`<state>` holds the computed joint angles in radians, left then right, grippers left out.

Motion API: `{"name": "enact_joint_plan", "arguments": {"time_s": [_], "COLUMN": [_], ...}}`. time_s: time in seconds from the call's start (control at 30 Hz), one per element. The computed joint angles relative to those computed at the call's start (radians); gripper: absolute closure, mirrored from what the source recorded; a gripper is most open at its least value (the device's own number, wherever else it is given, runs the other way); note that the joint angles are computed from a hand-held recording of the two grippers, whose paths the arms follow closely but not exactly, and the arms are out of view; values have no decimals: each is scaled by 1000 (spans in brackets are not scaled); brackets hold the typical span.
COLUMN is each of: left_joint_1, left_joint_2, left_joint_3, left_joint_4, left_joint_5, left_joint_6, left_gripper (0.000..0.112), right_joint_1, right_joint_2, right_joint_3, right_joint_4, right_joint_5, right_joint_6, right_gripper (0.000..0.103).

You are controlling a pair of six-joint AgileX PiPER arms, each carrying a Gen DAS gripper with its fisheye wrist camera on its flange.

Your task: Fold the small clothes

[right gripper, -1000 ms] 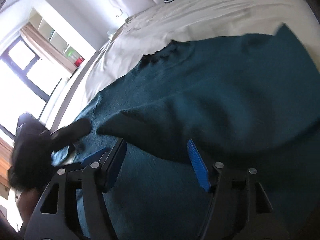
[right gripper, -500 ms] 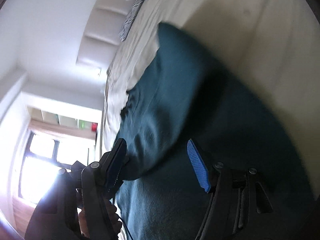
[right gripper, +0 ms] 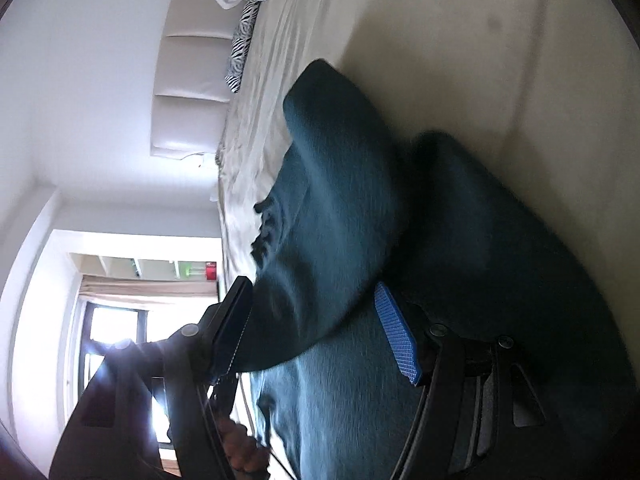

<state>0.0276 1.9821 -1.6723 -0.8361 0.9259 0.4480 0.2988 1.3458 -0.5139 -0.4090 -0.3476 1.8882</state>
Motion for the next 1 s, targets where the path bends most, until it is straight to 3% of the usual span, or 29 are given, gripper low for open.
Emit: {"name": "enact_joint_plan", "arguments": {"time_s": [0.13, 0.2, 0.33, 0.47, 0.53, 0.57, 0.6, 0.67, 0.73, 0.77, 0.8, 0.9, 1.0], "left_joint_1": [22, 33, 46, 35, 19, 12, 2, -41, -84, -94, -99, -75, -61], "left_joint_2": [36, 57, 62, 55, 54, 60, 58, 43, 35, 33, 40, 46, 11], "left_joint_3": [-5, -14, 12, 32, 20, 9, 7, 8, 10, 13, 5, 2, 50], "left_joint_4": [22, 30, 26, 24, 59, 56, 56, 131, 222, 251, 273, 246, 236], "left_joint_5": [-28, -33, -34, -16, -11, 4, 7, -29, -69, -81, -77, -79, -124], "left_joint_6": [-15, -35, -30, -19, -42, -31, -21, -39, -68, -80, -98, -80, -58], "left_gripper": [106, 106, 106, 106, 88, 68, 57, 55, 67, 95, 105, 107, 107], "right_joint_1": [-90, -112, -115, -102, -118, -116, -123, -119, -121, -127, -134, -150, -143], "right_joint_2": [66, 46, 39, 27, 43, 53, 60, 103, 102, 102, 103, 109, 98], "right_joint_3": [-8, 1, 44, 43, 50, 32, 17, -20, -9, 3, 15, 45, 47], "right_joint_4": [28, 102, 172, 152, 105, 82, 53, 69, 116, 138, 142, 136, 145], "right_joint_5": [-106, -84, -137, -124, -170, -163, -151, -151, -161, -173, -193, -247, -230], "right_joint_6": [-13, -83, -116, -118, -92, -80, -64, -81, -112, -125, -125, -122, -147], "right_gripper": [40, 41, 41, 41, 39, 39, 39, 39, 41, 41, 41, 42, 42]}}
